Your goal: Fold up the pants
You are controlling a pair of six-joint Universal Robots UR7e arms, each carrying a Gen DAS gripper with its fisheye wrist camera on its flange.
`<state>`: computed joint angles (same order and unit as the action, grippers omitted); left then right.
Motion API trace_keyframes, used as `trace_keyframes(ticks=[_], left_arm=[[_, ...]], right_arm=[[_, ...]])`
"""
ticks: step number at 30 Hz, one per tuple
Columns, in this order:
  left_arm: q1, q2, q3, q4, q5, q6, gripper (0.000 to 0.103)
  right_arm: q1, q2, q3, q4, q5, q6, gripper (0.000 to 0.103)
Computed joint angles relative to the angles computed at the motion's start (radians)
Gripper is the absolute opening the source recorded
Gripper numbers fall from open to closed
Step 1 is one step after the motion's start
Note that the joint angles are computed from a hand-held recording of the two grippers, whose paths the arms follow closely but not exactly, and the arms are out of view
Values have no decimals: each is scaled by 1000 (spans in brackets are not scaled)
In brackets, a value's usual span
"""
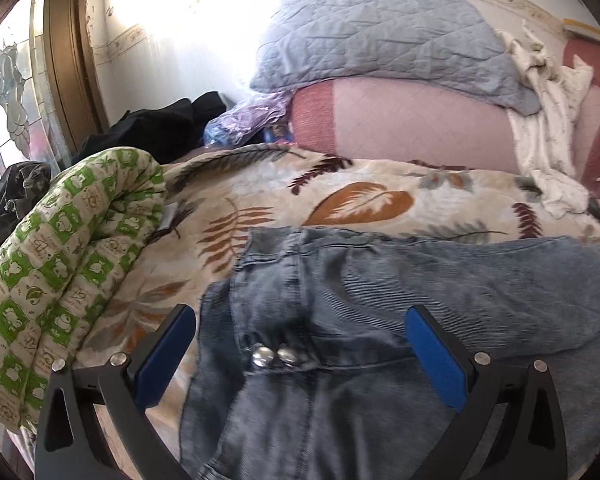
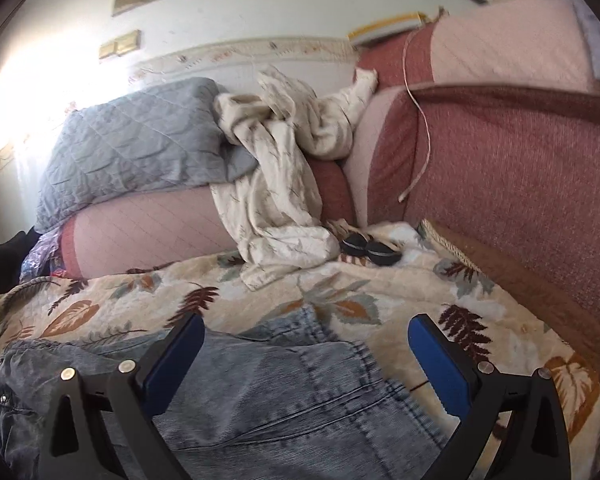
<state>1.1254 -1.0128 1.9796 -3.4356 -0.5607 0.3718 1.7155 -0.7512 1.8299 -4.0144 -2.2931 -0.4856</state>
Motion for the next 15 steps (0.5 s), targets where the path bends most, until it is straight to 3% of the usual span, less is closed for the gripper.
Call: trace_keyframes(ticks=[3, 6, 11, 15], left_arm=[[31, 7, -33, 14, -14, 10, 103], [54, 14, -64, 24, -34, 24, 103], [90, 11, -114, 85, -74, -3, 103], [116, 21, -151, 92, -76, -17, 103]], right_arm=[[-53, -47, -30, 179, 2, 119, 103], [-95, -71, -61, 303, 50, 216, 103], [-125, -37, -160, 444, 76, 181, 103], [-151, -29, -233, 593, 140, 235, 101]])
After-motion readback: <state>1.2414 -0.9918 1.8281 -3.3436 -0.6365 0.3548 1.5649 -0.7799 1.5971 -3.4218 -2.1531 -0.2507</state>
